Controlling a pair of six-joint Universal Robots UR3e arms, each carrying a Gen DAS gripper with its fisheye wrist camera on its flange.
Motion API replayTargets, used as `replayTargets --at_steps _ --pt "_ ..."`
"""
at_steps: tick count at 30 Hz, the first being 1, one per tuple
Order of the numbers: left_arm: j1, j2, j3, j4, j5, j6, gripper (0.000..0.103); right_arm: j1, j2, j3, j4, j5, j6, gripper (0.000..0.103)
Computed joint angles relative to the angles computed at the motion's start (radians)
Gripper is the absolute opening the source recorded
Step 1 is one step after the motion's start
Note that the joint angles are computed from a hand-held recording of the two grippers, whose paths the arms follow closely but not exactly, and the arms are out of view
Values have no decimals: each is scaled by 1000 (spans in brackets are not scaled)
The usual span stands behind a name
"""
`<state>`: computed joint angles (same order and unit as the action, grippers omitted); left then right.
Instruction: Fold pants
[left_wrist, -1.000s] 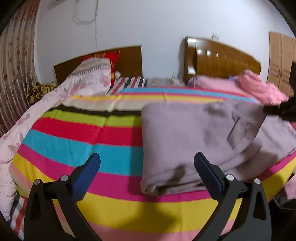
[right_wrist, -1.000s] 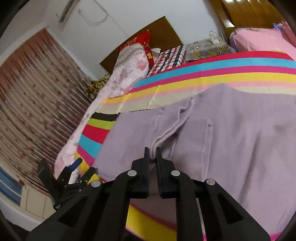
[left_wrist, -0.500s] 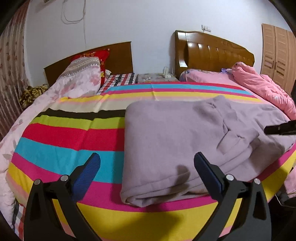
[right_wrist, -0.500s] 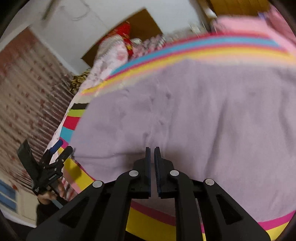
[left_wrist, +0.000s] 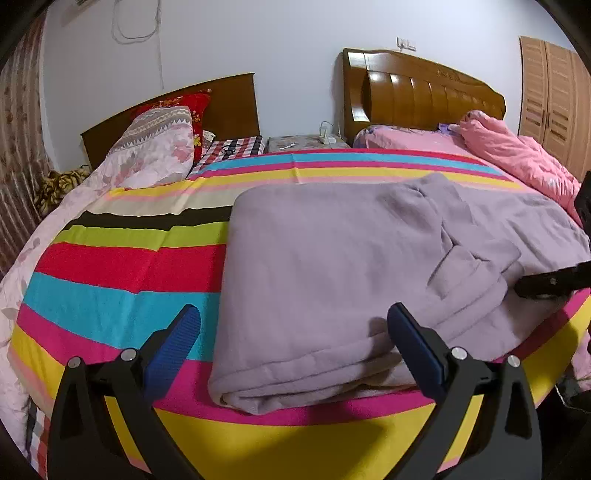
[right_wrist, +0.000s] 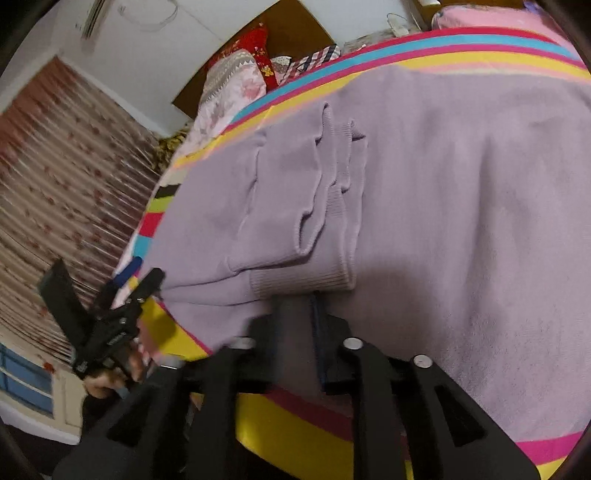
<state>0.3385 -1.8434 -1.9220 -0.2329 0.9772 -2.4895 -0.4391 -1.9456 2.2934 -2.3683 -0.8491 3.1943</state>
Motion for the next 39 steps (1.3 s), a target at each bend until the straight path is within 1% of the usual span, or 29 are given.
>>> replayTargets --at_steps 1,2,3,4,5,7,10,11,12,14,15,16,18,21,22,23,24,25,26,29,31,34,35,36,37,38,39 --pt "4 2 1 -1 -5 -3 101 29 7 -40 38 -39 -4 28" --pt "6 2 5 -2 -7 -3 101 39 4 -73 88 -33 -20 50" --pt "8 3 7 0 -8 -1 101 21 -17 -64 92 5 -21 68" --pt "8 4 7 1 -8 6 101 -31 -70 -13 45 112 -3 99" --pt "6 4 7 5 -2 9 101 -45 -83 24 -34 135 31 99" --pt "-1 -2 7 23 13 8 101 -32 -56 25 -98 101 57 99" --pt "0 -6 12 9 11 6 101 -29 22 24 -122 123 57 99" --pt "2 -3 8 10 8 8 101 -21 41 20 -139 121 60 95" --pt "2 -1 4 11 9 12 101 -2 66 17 -178 106 76 86" --pt "4 3 -3 12 13 16 101 23 102 8 -230 86 105 81" --pt "7 5 -5 11 11 17 101 60 156 -34 -271 67 148 80" --pt "9 6 -7 8 9 19 101 74 180 -47 -299 57 164 78" --pt "11 7 -7 1 10 20 101 82 205 -76 -288 52 161 77" --pt "14 2 -2 -2 9 24 101 71 251 -94 -276 66 189 70" --pt "13 1 -1 -3 9 22 101 64 261 -85 -300 71 210 62" --pt "14 1 -1 -2 9 20 101 67 275 -88 -322 58 222 49" --pt "13 0 -1 -3 9 19 101 69 279 -93 -329 37 222 38" --pt "12 2 -5 -1 11 22 101 72 277 -97 -342 18 226 18" --pt "10 5 -6 -1 16 26 101 64 256 -86 -353 31 222 15" --pt "12 25 -21 37 34 33 101 74 130 -82 -334 7 199 14" --pt "31 39 -18 24 6 26 101 59 54 -67 -289 -8 201 14" --pt "37 30 2 2 -15 6 101 20 46 -13 -223 5 165 14" --pt "24 16 13 1 4 4 101 17 72 3 -211 12 153 14" --pt "-1 -7 29 4 49 4 101 20 97 10 -206 13 136 14" --pt "-22 -30 50 -3 87 11 101 15 130 37 -259 24 135 14" --pt "-42 -53 70 -16 124 17 101 2 126 51 -268 42 132 14" --pt "-54 -72 84 -26 147 23 101 -6 120 41 -236 51 123 15"
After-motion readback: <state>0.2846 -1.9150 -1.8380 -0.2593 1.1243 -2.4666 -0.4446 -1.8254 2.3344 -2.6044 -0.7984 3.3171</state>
